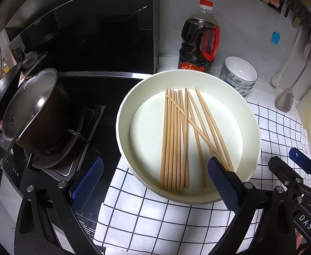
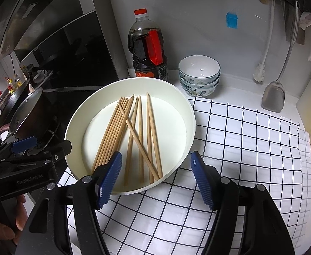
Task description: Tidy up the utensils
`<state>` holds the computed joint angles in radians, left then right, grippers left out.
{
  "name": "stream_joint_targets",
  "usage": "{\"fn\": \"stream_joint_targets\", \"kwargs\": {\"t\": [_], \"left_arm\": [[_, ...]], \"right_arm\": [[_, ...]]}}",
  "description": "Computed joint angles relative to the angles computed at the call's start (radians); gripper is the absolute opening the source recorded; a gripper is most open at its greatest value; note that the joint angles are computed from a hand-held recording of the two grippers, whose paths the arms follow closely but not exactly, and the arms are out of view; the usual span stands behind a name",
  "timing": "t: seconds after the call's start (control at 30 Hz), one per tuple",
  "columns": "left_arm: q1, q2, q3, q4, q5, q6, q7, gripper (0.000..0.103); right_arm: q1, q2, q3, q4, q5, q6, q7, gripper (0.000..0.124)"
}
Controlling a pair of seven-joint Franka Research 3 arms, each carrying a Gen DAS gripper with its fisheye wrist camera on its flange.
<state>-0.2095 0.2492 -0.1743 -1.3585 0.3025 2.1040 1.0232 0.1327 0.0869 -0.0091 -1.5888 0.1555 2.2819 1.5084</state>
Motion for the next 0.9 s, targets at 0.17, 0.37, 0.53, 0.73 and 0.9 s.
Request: {"fn": "stream_joint_targets", "kwargs": {"t": [0.17, 0.37, 0.53, 0.73, 0.9], "left_arm": [[-0.005, -0.008, 0.0, -0.007, 0.012, 0.0, -0.011, 0.097], [-0.007, -0.012, 0.0, -0.008, 0.02, -0.005, -0.014, 0.097], [-0.007, -0.013, 0.001, -0.01, 0.025, -0.008, -0.018, 0.097], [-0.007, -0.022, 0.0, -0.02, 0.03, -0.008, -0.02, 0.097], [-0.006, -0.027, 0.0, -0.024, 0.035, -0.009, -0.023, 0.097]], "right_arm": [[0.0, -0.005, -0.001, -0.005, -0.001, -0.001, 0.001, 0.064], [-0.001, -0.012, -0.001, -0.01, -0.002, -0.003, 0.004, 0.065], [-0.001, -0.015, -0.001, -0.011, -0.006, -0.007, 0.007, 0.065], [0.002, -0.008, 0.0, 0.003, -0.013, -0.025, 0.026, 0.065], [0.004, -0.005, 0.0, 0.006, -0.02, -0.027, 0.034, 0.065]]}}
